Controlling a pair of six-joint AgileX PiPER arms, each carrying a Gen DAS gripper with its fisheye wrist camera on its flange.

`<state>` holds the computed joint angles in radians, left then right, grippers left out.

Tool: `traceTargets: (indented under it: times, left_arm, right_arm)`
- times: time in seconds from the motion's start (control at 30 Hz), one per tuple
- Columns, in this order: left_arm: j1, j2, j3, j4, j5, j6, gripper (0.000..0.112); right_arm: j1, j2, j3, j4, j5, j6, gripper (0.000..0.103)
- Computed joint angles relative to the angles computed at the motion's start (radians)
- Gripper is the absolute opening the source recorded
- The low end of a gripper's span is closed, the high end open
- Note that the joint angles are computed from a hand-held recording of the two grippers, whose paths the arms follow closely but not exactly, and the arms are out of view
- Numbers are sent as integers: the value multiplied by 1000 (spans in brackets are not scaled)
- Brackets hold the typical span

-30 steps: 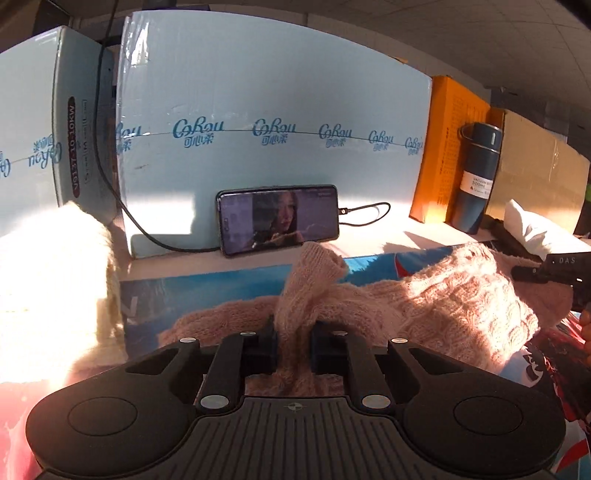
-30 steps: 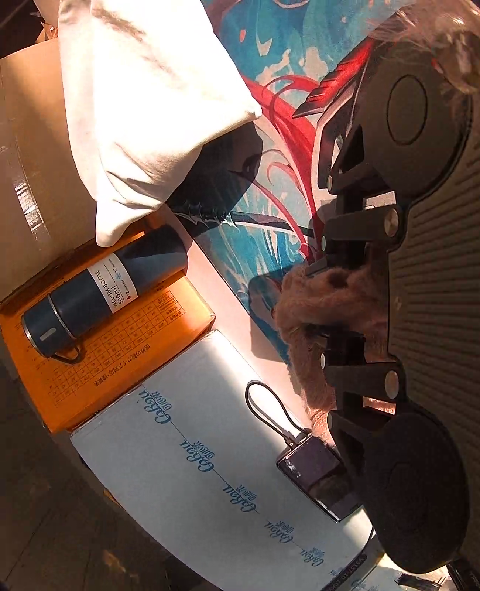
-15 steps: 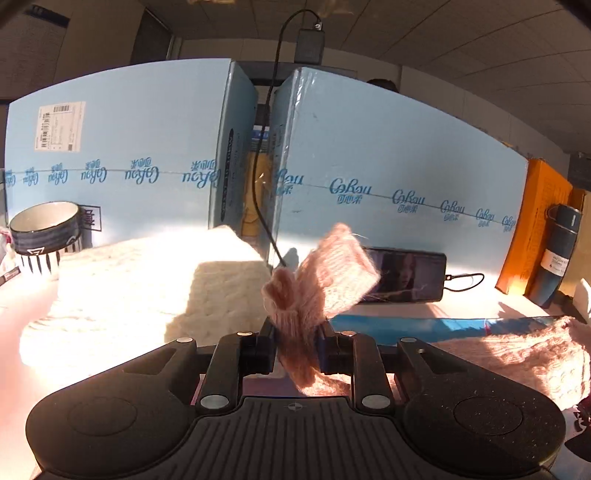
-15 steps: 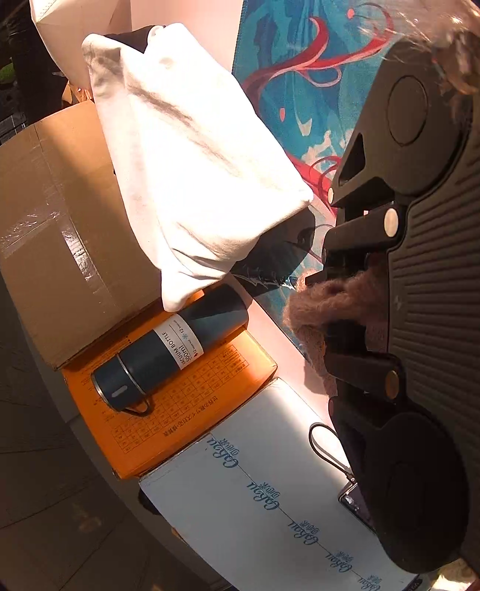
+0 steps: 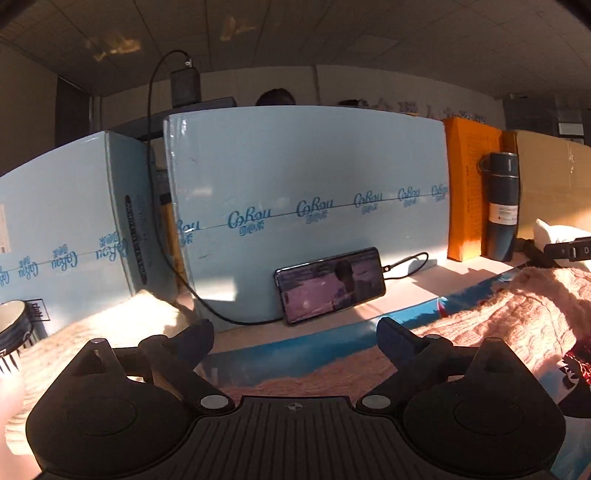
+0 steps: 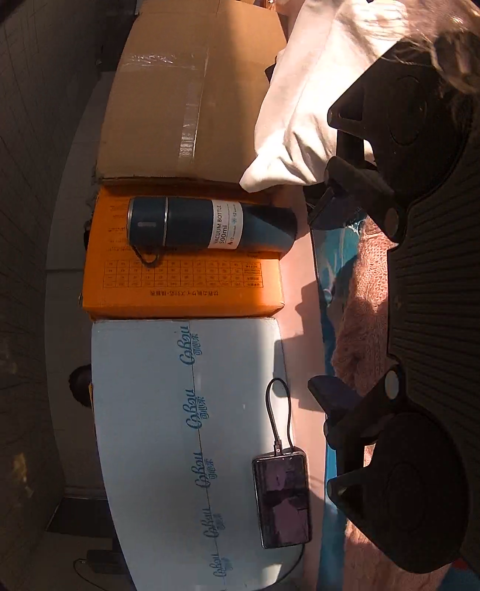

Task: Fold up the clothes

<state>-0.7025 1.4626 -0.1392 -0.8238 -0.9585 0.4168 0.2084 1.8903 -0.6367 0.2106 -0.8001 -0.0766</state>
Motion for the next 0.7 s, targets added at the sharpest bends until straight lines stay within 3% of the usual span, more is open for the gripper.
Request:
traceTargets:
  times: [0.07,0.17,0.3,0.4,0.5,0.53,0.57,0.63,0.7]
  left_arm:
    - [-4,65,-36,27,40,31,97]
    - [-42,140,-57,-28,51,96,97]
    - [-65,165,-65,-66,82,138,97]
    - [-44,161,-59,-38,94,119,97]
    - [-21,149,-52,-8,109,103,97]
    - [-10,150,-55,5,116,99,97]
    - [-4,148,-55,14,118,94,97]
    - [6,142,-52,31,120,85,97]
    - [21,132,-29,101,78,28,97]
  right_arm:
    - [-13,-2,-67,-95,131,1,85]
    - [-40,23,-177,-328,311,130,86]
    - [-23,64,-274,-483,458,150,85]
    - [-39,94,-291,-599,458,245,82]
    - [-77,101,-271,-777,403,401,67]
    - [-86,95,-257,-802,383,412,57]
    - [-92,88,-239,-811,362,408,43]
    - [-88,64,-189,-750,315,324,28]
    - [-83,39,-133,-694,259,244,23]
